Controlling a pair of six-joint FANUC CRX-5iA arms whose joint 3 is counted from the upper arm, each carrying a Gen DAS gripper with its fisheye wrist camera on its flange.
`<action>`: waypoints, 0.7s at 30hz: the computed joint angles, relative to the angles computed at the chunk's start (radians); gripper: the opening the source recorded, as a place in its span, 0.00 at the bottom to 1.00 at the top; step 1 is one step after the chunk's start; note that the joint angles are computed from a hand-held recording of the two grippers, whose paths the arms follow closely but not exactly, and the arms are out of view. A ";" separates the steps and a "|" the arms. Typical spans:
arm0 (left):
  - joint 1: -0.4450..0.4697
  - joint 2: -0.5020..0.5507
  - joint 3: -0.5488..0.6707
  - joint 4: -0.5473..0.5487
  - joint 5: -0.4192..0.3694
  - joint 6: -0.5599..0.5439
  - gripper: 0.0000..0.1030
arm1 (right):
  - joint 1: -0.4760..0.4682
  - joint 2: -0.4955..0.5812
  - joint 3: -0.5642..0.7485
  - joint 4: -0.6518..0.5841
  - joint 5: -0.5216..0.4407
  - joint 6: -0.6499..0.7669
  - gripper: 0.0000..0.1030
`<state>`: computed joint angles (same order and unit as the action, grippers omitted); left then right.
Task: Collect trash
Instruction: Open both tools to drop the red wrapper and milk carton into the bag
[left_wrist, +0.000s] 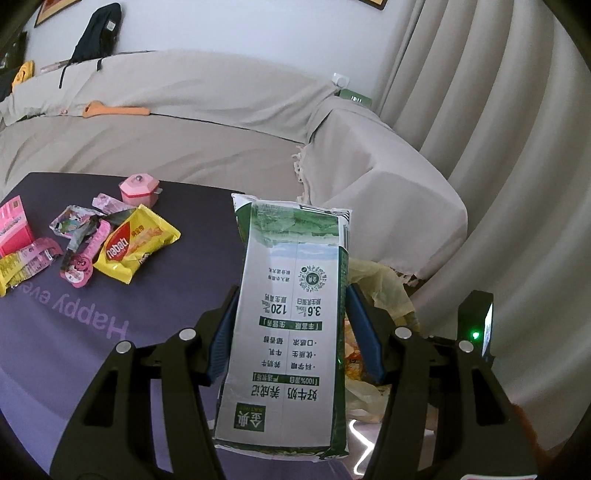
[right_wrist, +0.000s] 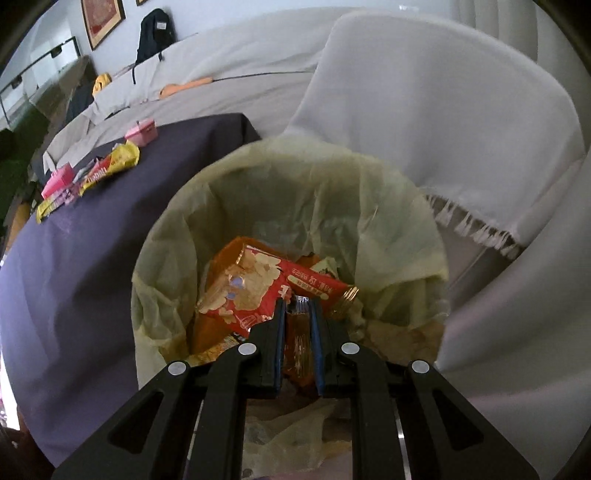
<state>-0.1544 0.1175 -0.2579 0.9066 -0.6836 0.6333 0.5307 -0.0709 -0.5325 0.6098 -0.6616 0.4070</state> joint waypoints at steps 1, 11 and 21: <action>-0.001 0.002 0.000 0.002 -0.001 0.000 0.52 | 0.002 -0.002 -0.006 0.009 0.007 -0.010 0.15; -0.019 0.040 0.015 0.014 -0.019 0.016 0.52 | 0.013 -0.105 -0.091 0.211 0.062 -0.153 0.41; -0.108 0.096 0.019 0.091 0.040 -0.014 0.52 | -0.028 -0.200 -0.148 0.355 -0.006 -0.305 0.43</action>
